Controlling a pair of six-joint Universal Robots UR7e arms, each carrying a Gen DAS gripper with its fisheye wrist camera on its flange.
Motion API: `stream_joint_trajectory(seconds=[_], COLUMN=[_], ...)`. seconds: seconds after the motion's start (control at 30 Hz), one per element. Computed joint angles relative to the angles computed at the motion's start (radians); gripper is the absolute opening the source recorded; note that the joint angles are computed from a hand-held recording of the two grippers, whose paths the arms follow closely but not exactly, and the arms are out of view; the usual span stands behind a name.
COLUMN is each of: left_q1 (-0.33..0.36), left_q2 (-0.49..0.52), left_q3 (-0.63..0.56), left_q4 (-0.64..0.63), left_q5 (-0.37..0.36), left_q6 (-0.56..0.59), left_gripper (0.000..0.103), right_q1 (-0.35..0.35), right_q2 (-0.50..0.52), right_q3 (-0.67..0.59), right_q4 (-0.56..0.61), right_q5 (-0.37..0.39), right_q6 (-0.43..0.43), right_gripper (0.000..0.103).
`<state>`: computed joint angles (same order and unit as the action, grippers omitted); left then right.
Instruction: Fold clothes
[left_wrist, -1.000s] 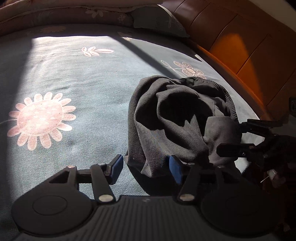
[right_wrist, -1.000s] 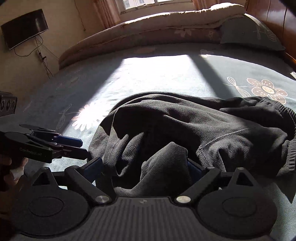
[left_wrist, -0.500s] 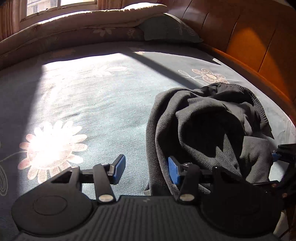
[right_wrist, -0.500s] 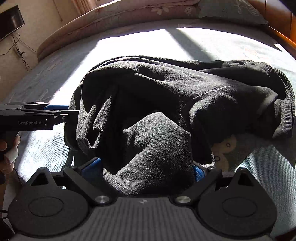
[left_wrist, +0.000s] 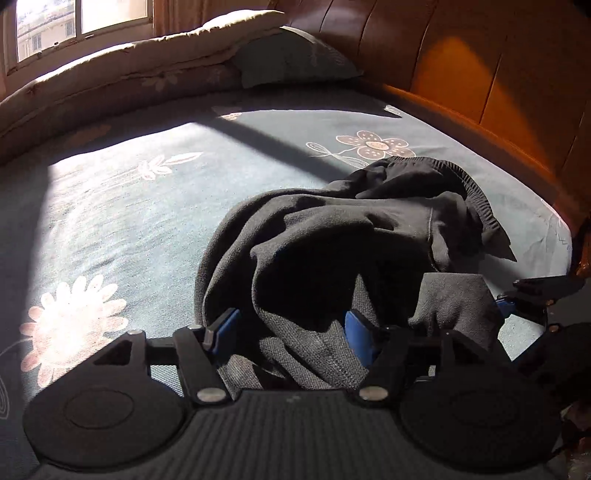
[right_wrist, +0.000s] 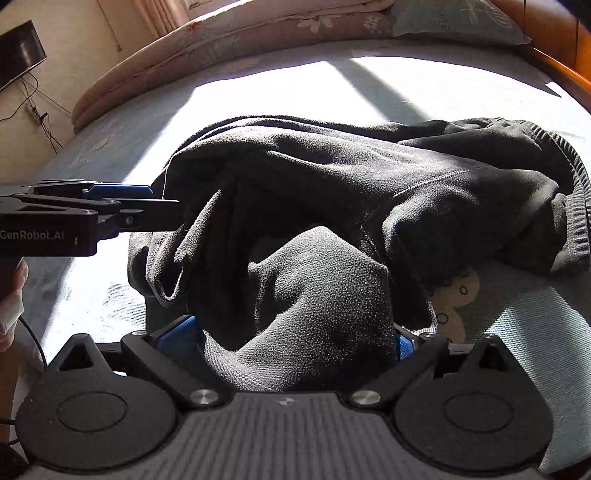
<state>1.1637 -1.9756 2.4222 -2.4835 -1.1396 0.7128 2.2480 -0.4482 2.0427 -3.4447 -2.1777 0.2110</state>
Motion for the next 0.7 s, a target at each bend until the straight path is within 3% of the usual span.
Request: stream_joint_trajectory(seconds=[0.13, 0.37, 0.63, 0.7], left_q1=[-0.009, 0.069, 0.065, 0.064], left_q2=[0.069, 0.347, 0.588, 0.637], left_q3=[0.097, -0.049, -0.258, -0.315], left_q4=[-0.343, -0.734, -0.931, -0.942], left_q5=[0.168, 0.216, 0.228, 0.246], left_q6=[0.27, 0.559, 0.762, 0.752], left_gripper=[0.067, 0.067, 0.068, 0.068], right_q1=[0.01, 0.009, 0.023, 0.024], right_q2=[-0.008, -0.02, -0.026, -0.03], right_q3=[0.009, 0.031, 0.035, 0.037], right_q4=[-0.016, -0.051, -0.073, -0.08], right_q5=[0.0, 0.002, 0.013, 0.016], right_q6=[-0.003, -0.002, -0.002, -0.005], right_gripper=[0.102, 0.102, 0.102, 0.103])
